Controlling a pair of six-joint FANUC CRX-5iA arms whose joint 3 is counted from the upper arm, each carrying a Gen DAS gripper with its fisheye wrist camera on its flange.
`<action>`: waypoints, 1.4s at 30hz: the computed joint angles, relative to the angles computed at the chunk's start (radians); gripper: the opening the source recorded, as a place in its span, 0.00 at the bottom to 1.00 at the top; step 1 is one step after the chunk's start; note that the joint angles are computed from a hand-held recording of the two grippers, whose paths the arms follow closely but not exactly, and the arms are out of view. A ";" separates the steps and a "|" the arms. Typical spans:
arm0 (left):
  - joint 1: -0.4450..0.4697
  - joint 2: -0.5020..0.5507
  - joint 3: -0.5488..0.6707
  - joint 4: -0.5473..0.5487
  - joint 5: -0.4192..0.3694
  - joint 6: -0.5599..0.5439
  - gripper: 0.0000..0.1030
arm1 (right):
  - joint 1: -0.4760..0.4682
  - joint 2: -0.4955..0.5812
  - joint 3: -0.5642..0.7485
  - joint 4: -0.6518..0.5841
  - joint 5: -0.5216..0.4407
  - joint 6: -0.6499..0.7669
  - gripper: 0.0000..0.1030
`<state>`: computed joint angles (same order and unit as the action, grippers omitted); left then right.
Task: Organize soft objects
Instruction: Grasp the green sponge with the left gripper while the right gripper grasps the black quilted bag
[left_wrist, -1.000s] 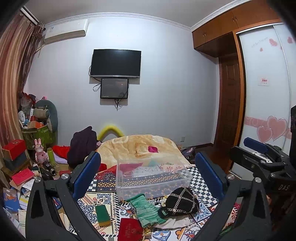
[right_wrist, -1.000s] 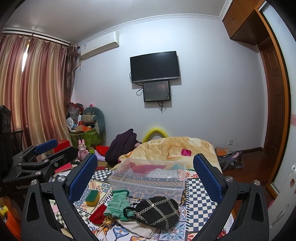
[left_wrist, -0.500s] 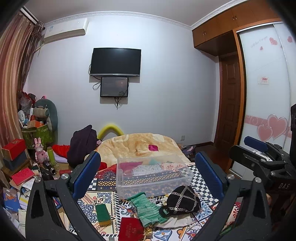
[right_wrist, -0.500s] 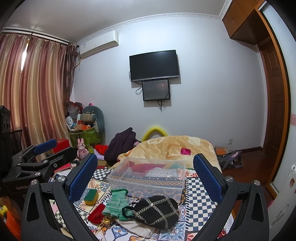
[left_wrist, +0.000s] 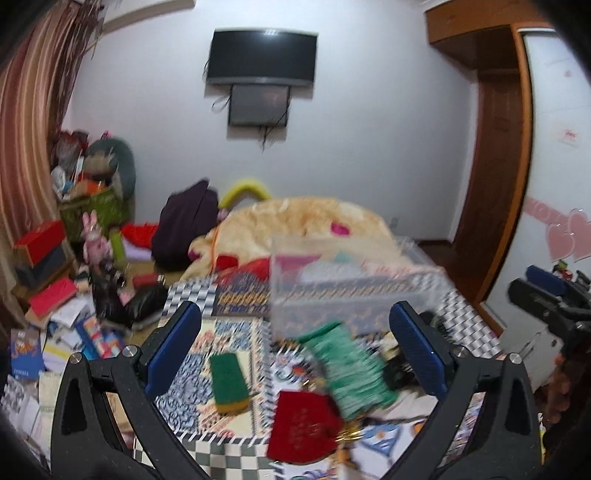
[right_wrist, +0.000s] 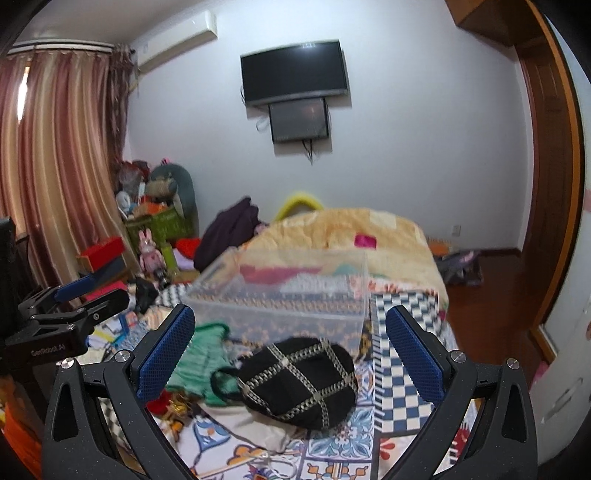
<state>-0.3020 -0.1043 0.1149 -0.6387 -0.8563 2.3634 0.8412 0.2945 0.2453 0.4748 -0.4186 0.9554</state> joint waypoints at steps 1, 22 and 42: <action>0.011 0.006 -0.003 0.012 -0.005 -0.005 1.00 | -0.001 0.010 0.015 -0.023 -0.020 0.020 1.00; 0.224 0.082 -0.117 0.309 0.000 -0.125 0.66 | -0.031 0.189 0.297 -0.412 -0.352 0.331 0.88; 0.182 0.034 -0.124 0.289 0.015 -0.133 0.34 | -0.049 0.150 0.277 -0.462 -0.351 0.394 0.17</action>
<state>-0.1200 -0.0699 -0.0089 -0.3497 -0.8415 2.2302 0.7921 0.4447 0.5222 0.0127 -0.7693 1.3492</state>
